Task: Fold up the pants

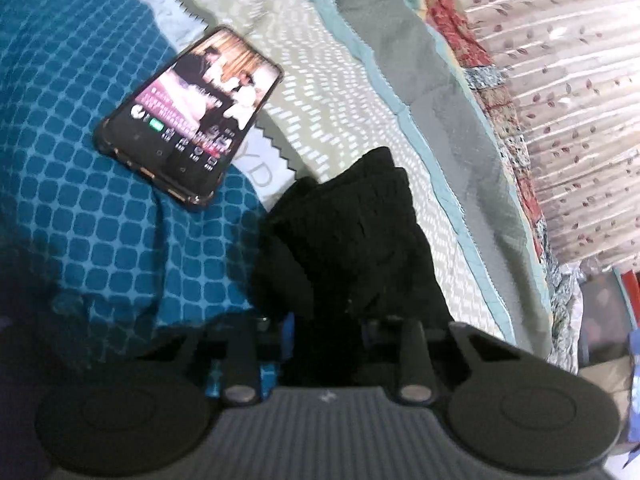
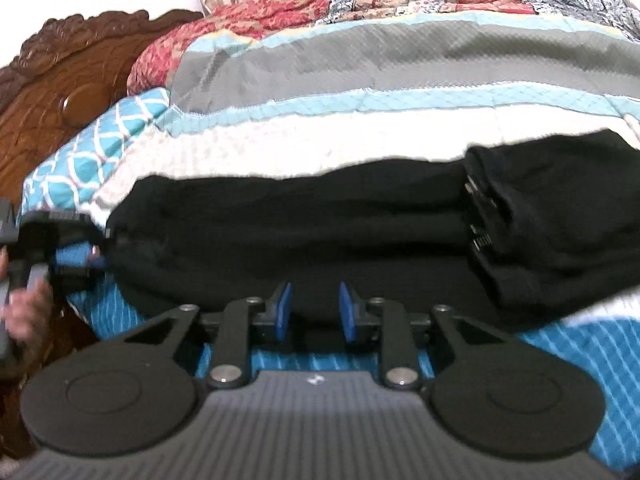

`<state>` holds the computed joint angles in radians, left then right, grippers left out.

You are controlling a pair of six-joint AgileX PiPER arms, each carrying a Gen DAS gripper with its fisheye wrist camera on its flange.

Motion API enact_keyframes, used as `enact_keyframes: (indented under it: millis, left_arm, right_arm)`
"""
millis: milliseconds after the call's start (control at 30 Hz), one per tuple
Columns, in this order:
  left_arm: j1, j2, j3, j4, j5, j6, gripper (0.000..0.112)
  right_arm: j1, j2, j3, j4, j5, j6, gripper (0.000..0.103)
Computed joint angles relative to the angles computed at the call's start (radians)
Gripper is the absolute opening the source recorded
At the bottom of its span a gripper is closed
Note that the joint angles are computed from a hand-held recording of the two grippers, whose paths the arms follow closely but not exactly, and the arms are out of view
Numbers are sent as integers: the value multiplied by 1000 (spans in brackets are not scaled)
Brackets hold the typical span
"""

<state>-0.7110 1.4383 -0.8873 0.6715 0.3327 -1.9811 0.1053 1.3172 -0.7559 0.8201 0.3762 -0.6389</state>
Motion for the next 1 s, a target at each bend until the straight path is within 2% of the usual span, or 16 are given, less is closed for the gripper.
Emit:
enact_keyframes:
  millis: [100, 167, 267, 300, 333, 400, 500, 600, 667, 700, 767, 800, 833, 867, 933, 1000]
  left_arm:
    - [-74, -8, -75, 71, 117, 18, 25]
    - [-141, 20, -171, 135, 218, 79, 25]
    - [-228, 111, -351, 161, 333, 267, 25]
    - [-252, 148, -412, 161, 354, 341, 26]
    - [-278, 194, -480, 157, 372, 430, 26]
    - [-315, 280, -600, 125, 397, 592, 26]
    - [-352, 432, -788, 35, 426, 825, 30]
    - [-367, 594, -994, -92, 509, 1022, 39]
    - [-385, 673, -1106, -128, 584, 1102, 49]
    - [-393, 672, -1108, -141, 591, 1113, 57]
    - [-390, 614, -1025, -183, 519, 1127, 58]
    - [-395, 593, -1001, -182, 501, 1124, 60]
    - [-403, 549, -940, -160, 473, 1100, 61]
    - [-407, 502, -877, -142, 439, 1070, 62]
    - [-396, 411, -761, -115, 370, 991, 64]
    - [-385, 332, -661, -59, 351, 859, 69]
  right_arm:
    - [23, 85, -74, 54, -9, -41, 29]
    - [27, 169, -127, 140, 29, -106, 29]
    - [31, 331, -215, 125, 149, -22, 29]
    - [38, 347, -203, 136, 137, -21, 29]
    - [34, 325, -177, 183, 123, -59, 29]
    - [-29, 286, -140, 291, 172, -147, 30]
    - [-132, 191, -64, 363, 162, -197, 31]
    - [-262, 127, -3, 372, 188, -177, 31]
    - [-319, 101, 35, 379, 197, -173, 32]
    - [-345, 91, 54, 391, 209, -186, 32]
    - [-372, 85, 82, 434, 242, -224, 34]
    - [-381, 89, 93, 472, 261, -253, 40]
    - [-389, 90, 105, 514, 286, -280, 52]
    - [-400, 100, 114, 568, 319, -318, 57]
    - [-421, 124, 109, 625, 377, -357, 79]
    - [-396, 136, 103, 663, 378, -366, 93]
